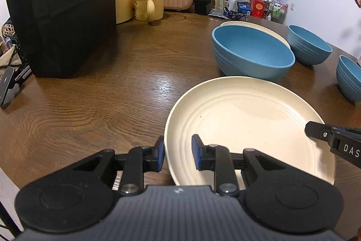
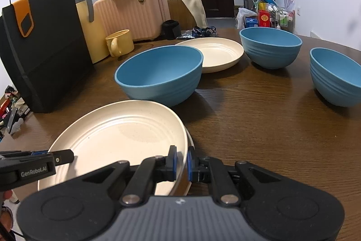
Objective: Organize plates and bowls
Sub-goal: 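Carry the held cream plates with both grippers toward the blue bowls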
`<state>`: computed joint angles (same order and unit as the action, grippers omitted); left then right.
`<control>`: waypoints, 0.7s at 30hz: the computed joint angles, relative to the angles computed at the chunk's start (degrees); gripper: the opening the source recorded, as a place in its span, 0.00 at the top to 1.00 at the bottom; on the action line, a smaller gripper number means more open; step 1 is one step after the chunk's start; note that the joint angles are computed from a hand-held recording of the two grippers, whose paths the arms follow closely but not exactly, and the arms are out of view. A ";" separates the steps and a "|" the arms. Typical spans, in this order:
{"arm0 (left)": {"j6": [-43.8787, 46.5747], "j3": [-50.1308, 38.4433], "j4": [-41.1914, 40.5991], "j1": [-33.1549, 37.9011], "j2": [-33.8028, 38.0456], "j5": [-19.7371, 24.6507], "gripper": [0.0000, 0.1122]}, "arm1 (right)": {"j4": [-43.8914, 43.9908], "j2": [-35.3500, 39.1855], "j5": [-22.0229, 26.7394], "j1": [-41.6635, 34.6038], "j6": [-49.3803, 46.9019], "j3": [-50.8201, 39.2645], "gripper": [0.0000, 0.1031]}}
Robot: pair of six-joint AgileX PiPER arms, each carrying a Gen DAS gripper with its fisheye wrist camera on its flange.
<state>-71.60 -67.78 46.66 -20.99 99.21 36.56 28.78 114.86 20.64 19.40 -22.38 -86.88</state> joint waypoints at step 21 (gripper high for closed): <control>-0.97 0.75 0.15 0.44 0.04 -1.46 0.73 | 5.21 -1.22 -5.69 0.79 -8.18 4.25 0.85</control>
